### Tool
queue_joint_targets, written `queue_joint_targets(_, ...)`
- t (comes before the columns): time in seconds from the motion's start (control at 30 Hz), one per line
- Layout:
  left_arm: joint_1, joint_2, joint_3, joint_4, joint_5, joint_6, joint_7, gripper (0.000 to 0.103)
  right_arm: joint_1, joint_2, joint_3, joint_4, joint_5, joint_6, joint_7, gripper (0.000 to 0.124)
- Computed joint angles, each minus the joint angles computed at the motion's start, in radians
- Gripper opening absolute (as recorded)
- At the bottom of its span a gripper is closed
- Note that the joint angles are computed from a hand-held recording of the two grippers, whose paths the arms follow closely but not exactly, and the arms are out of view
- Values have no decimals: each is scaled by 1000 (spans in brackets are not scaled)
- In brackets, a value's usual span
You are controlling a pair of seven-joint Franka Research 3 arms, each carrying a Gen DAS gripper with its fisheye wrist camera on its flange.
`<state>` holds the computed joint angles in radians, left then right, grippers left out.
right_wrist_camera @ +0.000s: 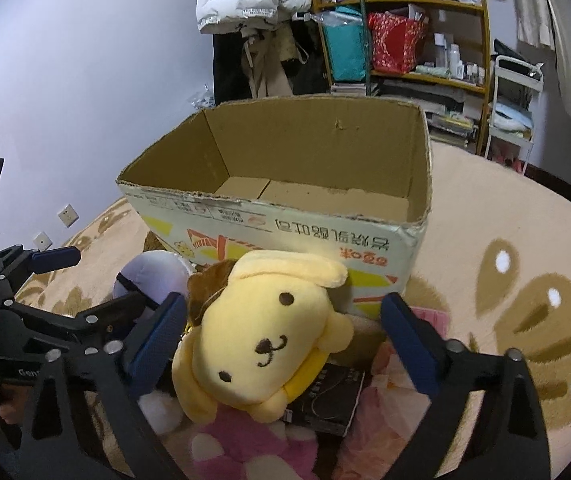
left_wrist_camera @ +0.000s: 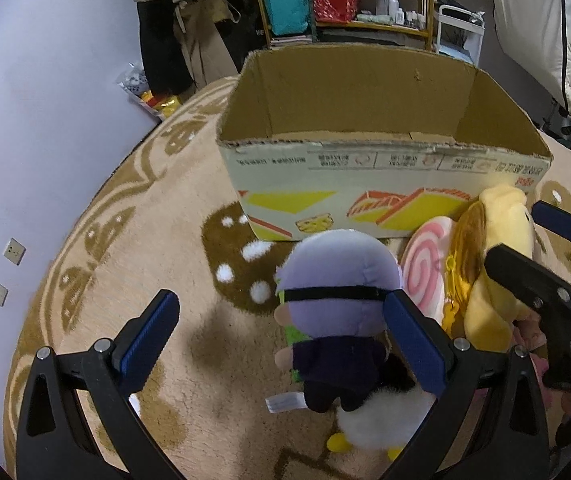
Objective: Organize soft objects
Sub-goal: 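Grasp the purple-haired plush doll with the left tool while the right tool grasps the yellow dog plush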
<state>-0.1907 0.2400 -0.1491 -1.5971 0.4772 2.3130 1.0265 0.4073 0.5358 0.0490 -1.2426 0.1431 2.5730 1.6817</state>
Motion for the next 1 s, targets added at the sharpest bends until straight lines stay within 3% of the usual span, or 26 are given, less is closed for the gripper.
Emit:
queue_joint_targets(0.53,-7,48,-6,38,-51,-84,67,99,-5,12,11,27,27,-61,-21,75)
queue_joint_targets(0.67,-6,52,-9,40,-65,-88,78,88,-7,7,14,21,31,-60,-29,71)
queue_joint_targets(0.83,0,37,-13,20,-88,-60,91,60,-8,-9,14,-3,32,-42,-39,67)
queue_joint_targets(1.0,5,23,-13,6,-110,-51,81,48,-2,-23,8,-25,22,-26,-34,65)
